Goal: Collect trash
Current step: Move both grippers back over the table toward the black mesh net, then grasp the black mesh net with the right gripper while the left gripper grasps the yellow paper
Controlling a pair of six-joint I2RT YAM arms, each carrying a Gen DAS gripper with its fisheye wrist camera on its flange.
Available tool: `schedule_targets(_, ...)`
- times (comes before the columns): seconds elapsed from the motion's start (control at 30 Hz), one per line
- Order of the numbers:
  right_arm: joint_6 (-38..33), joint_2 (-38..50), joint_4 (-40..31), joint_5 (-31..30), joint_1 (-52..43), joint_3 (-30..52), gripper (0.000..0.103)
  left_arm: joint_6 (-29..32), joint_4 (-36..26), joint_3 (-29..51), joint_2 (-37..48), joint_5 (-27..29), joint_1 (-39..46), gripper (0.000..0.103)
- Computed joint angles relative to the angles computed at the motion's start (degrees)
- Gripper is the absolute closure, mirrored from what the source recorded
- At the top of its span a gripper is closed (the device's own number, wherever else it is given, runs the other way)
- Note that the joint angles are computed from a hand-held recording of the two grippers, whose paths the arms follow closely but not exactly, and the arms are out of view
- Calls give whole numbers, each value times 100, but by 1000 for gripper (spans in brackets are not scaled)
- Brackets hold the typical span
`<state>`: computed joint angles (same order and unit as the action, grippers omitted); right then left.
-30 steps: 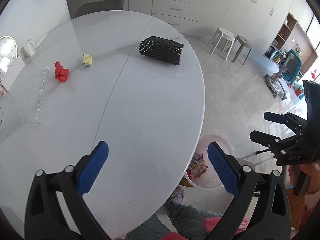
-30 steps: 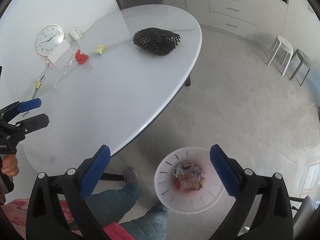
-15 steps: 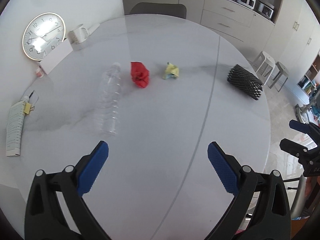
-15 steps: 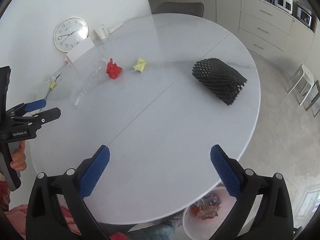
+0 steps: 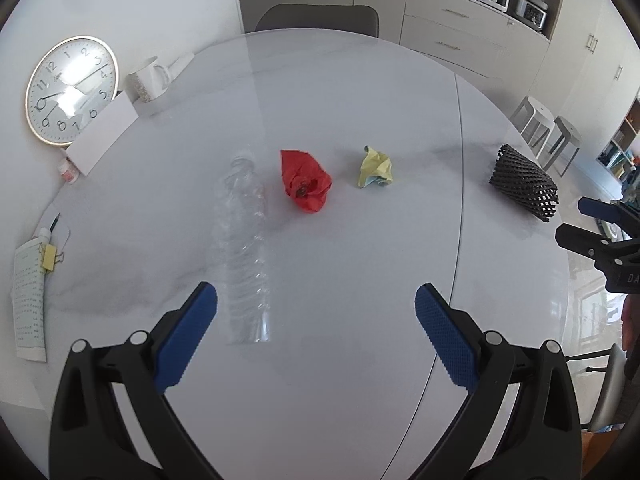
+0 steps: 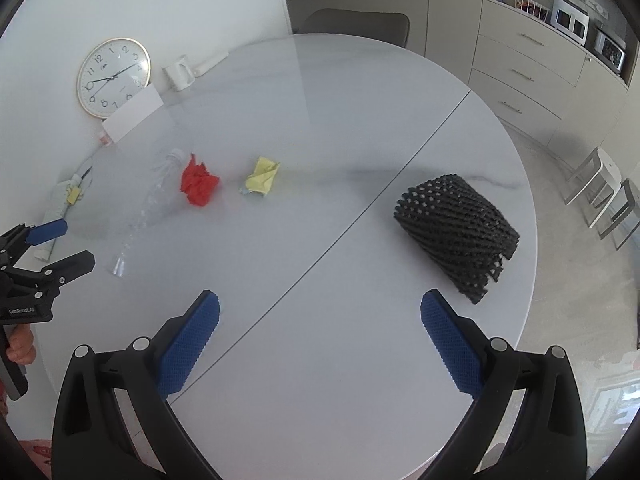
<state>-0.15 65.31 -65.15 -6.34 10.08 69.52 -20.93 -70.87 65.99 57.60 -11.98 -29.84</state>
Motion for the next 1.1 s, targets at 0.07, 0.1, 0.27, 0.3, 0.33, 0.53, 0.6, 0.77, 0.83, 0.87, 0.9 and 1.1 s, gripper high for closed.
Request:
schedule_targets(0.07, -392, 284, 124, -77, -434, 95, 3, -143, 310, 76, 367, -120, -262, 8)
schedule_targets(0.1, -548, 430, 168, -87, -614, 146, 3, -192, 495, 138, 603, -130, -356, 8)
schedule_targets(0.27, -1246, 1200, 644, -170, -1449, 244, 3, -85, 1494, 384, 1669, -190, -585, 8)
schedule_targets(0.3, -1324, 1353, 757, -185, -1559, 250, 3, -53, 1677, 454, 1922, -168, -566, 8)
schedule_targets(0.33, -1401, 1517, 888, -228, -1672, 245, 3, -15, 1856, 497, 2124, -125, -535, 8)
schedule_targets(0.53, -1783, 2247, 1552, -157, -1810, 125, 3, 89, 2595, 769, 3323, -88, -220, 8)
schedule_targets(0.6, -1878, 2415, 1739, -97, -1775, 73, 3, 123, 2670, 874, 3623, 18, -87, 8)
schedule_targets(0.77, -1950, 2740, 2105, -75, -1768, -24, 3, 182, 2762, 1082, 4145, 112, 128, 8)
schedule_targets(0.83, -1905, 2827, 2190, -113, -1795, -23, 10, 164, 2770, 1144, 4281, 162, 184, 11)
schedule_targets(0.87, -1870, 2853, 2191, -205, -1848, -6, 11, 152, 2768, 1173, 4341, 218, 214, 12)
schedule_targets(0.9, -1842, 2879, 2186, -290, -1908, 30, 16, 137, 2766, 1195, 4389, 227, 219, 13)
schedule_targets(1.1, -1872, 2998, 1968, -435, -2038, 335, 53, 117, 2703, 1234, 4462, 345, 237, 28)
